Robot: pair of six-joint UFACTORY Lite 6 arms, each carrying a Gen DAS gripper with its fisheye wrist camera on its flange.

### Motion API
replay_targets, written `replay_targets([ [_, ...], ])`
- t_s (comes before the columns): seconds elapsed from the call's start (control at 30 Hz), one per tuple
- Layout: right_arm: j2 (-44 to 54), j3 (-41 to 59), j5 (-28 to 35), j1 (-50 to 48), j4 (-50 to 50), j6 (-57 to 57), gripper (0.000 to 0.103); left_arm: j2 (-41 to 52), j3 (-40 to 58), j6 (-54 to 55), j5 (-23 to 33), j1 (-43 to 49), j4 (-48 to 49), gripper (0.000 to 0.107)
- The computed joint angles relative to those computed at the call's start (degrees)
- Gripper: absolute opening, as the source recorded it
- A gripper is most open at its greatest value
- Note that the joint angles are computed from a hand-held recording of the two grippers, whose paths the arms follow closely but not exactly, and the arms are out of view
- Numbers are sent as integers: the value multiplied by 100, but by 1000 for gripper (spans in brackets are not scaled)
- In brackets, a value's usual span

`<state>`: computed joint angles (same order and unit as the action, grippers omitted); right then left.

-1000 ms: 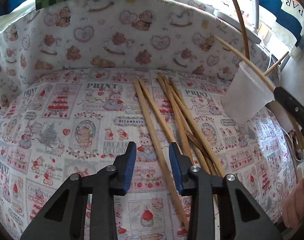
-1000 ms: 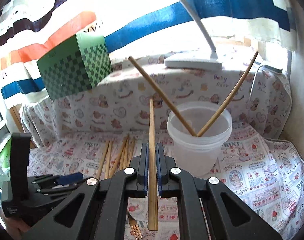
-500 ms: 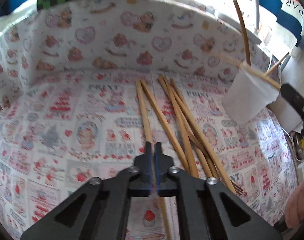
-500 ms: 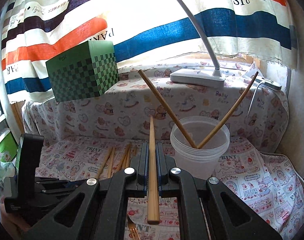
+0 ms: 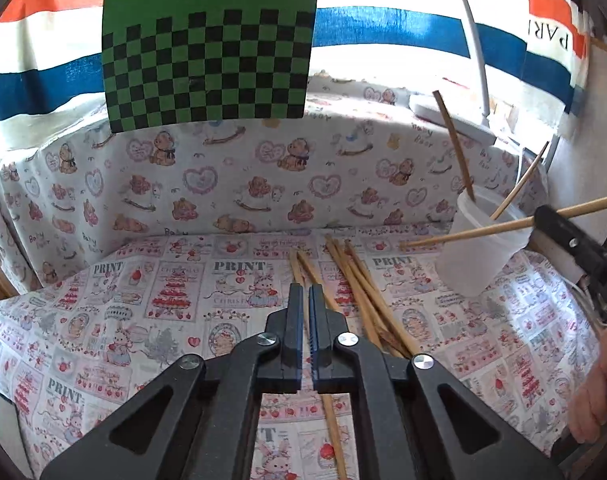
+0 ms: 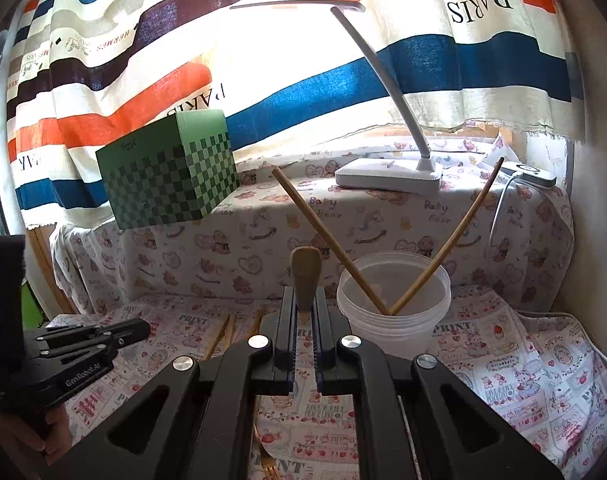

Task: Organize utensils
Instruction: 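Grasp and lift a chopstick with the right gripper while the left gripper grasps another chopstick, then carry the right gripper's chopstick over the cup while the left gripper carries its chopstick there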

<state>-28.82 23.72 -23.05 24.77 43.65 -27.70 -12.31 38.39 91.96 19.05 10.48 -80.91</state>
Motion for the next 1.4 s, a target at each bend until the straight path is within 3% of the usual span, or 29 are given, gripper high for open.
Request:
replay_targets([
  [0.03,-74,-59,-95,4,-95,97,8,133,138,-355,-284,-193,291,25],
  [0.1,-188,-167,-303,-11,-208,234,8,551,605,-1550,-550,-457,1367,39],
  [0.17,-345,-268,-335,-174,-586,631,8,1193,1245,-2750,-590,-603,2457,38],
  [0.27,-614,-398,-189,-537,-1498,1530,8,2124,2237,-4549,-226,-746,4072,37],
  [0.37,-797,-448,-76,-735,-1938,1954,8,2773,2854,-6254,-131,-992,5564,29],
  [0.43,-832,-455,-51,-784,-1986,2023,8,3148,3204,-6834,21,-1070,6018,21],
  [0.57,-751,-406,21,-909,-2194,2259,8,3658,3689,-7822,148,-1216,6931,17],
  [0.87,-766,-393,174,-1288,-3237,3292,8,4243,4209,-8269,255,-1288,7372,15],
  [0.97,-836,-429,167,-1282,-3339,3363,8,4201,4209,-7938,262,-1217,7061,6],
  [1.03,-855,-437,165,-1276,-3337,3369,8,3791,3824,-7452,-401,-1146,6790,6],
  [1.1,-841,-417,203,-1353,-3639,3667,8,2971,3144,-6288,-811,-1138,5712,6],
  [1.2,-824,-401,238,-1441,-3907,3962,8,2200,2995,-4872,-247,-981,4153,6],
  [1.4,-868,-399,270,-1438,-3916,3966,8,602,2731,-5148,9,-1024,4247,6],
])
